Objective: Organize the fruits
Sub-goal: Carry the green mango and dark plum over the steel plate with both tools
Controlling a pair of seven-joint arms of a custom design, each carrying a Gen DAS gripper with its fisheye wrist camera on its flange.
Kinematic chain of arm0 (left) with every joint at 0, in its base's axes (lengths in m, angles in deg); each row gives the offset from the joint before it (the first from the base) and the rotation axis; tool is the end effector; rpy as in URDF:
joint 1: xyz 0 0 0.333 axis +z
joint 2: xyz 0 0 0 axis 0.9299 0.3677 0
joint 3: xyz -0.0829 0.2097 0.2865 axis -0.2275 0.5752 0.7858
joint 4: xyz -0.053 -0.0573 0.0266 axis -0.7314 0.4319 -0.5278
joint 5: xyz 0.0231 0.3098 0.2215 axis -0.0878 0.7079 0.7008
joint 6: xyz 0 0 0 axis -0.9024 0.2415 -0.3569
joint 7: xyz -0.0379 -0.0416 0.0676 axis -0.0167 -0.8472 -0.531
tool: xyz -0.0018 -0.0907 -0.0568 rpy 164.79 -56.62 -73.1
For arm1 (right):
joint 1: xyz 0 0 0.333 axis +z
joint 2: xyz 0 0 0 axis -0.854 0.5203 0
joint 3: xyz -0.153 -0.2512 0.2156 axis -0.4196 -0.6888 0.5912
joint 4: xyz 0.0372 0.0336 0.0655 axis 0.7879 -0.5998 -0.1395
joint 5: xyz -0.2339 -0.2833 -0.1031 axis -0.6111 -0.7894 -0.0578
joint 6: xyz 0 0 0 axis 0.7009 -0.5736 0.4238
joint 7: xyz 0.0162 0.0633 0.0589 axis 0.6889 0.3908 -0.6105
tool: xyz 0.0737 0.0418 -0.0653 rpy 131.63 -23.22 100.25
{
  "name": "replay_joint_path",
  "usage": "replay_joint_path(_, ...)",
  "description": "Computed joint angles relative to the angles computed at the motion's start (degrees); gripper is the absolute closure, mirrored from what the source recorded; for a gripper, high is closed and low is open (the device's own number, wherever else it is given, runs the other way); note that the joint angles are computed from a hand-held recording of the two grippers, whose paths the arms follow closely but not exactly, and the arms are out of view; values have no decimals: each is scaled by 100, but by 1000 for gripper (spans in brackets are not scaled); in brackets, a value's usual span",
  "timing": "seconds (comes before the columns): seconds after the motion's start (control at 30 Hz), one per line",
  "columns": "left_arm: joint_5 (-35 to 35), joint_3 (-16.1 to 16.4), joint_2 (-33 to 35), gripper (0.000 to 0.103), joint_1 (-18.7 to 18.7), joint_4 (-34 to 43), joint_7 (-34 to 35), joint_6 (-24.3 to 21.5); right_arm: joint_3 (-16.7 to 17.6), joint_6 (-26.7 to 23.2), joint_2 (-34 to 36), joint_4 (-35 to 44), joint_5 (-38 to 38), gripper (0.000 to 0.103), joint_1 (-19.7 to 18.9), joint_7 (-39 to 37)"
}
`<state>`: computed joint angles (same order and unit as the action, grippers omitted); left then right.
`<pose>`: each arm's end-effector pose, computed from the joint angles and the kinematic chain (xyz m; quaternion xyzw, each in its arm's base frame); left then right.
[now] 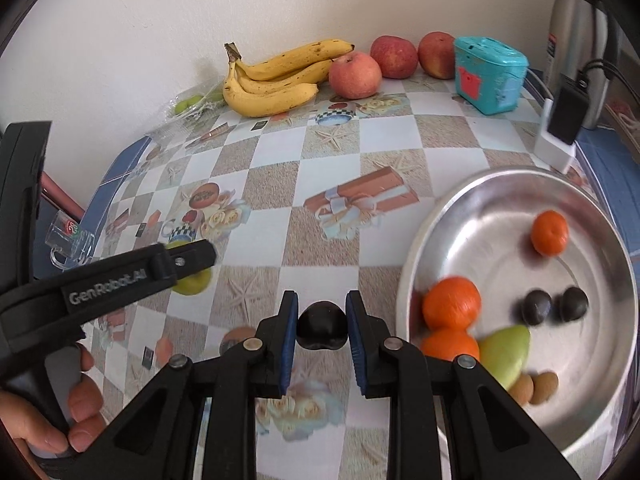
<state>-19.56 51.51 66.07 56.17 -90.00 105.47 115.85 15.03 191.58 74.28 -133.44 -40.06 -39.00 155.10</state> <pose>0.7123 -0.2271 0.5351 -0.7046 0.6766 -0.2068 0.0540 0.6482 0.2890 0.5255 -0.6256 0.7302 -0.0972 0.2569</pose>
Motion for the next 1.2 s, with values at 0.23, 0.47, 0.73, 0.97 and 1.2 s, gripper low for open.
replay_joint_path(0.23, -131, -38, -476, 48, 81, -641, -31, 214, -50, 111, -425, -526, -217, 78, 115, 335)
replay_joint_path(0.47, -195, -75, -805, 48, 121, -1083, -28, 389, -24, 138, -722, -879, -387, 78, 148, 565)
replay_joint_path(0.73, -143, -110, -1030, 48, 78, -1374, -74, 515, -10, 154, -1014, -1234, -526, 78, 146, 794)
replay_joint_path(0.97, 1, -119, -1010, 48, -2, -1344, -132, 487, 5, 89, -1147, -1404, -460, 78, 87, 870)
replay_joint_path(1.2, 169, -180, -862, 48, -182, -1135, -79, 372, -86, -182, -1201, -1401, -607, 78, 11, 1154)
